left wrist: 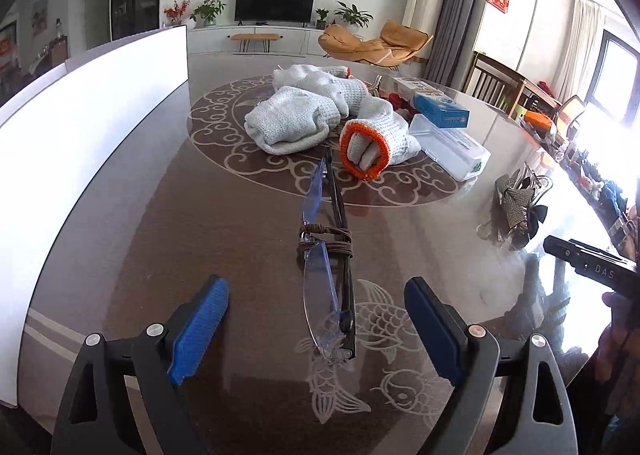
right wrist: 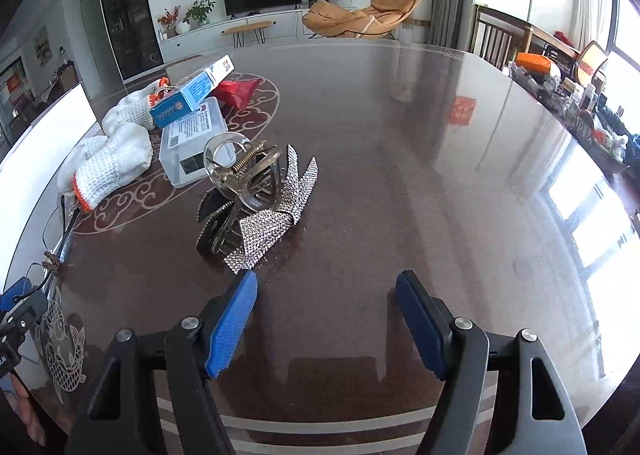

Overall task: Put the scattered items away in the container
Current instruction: 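Close the left tool on the black-framed eyeglasses while the right tool lifts the clip, then lift the eyeglasses with the left tool while the right tool raises the clip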

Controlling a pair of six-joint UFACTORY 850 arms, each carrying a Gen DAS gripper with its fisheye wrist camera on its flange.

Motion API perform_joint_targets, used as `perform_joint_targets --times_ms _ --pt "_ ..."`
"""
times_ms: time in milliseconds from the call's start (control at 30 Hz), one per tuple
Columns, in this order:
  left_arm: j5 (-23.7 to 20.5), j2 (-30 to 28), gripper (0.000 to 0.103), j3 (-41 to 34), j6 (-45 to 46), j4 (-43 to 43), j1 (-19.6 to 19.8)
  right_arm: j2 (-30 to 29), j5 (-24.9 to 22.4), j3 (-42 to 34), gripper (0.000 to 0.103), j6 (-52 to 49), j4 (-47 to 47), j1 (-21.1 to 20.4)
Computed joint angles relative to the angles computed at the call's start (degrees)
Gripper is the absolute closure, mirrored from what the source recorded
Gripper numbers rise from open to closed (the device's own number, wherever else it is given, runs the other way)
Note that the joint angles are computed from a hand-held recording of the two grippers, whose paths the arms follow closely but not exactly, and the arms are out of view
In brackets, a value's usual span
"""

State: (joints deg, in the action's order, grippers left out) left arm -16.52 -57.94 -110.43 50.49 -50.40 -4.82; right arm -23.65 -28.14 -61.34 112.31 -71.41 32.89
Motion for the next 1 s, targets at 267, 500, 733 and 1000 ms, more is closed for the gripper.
perform_joint_targets --times_ms 267,500,733,1000 --pt "-0.8 -2.61 0.012 -5.1 -17.59 17.69 -1.34 -0.53 10.4 -1.03 0.029 5.42 -7.88 -1.14" --pt "-7.02 -7.83 0.0 -14.84 -39.14 42.38 -3.2 -9.52 3.09 -14.08 0.029 -12.78 8.61 -1.41" --pt "-13.1 -12.82 0.0 -24.13 -42.45 45.07 -3.28 -9.98 2.39 -13.77 0.028 -14.84 5.67 -2.6" --pt "-12.18 -13.21 0.0 -24.69 -46.9 47.97 -3.57 -9.02 5.62 -12.35 0.027 -17.31 4.33 -4.32"
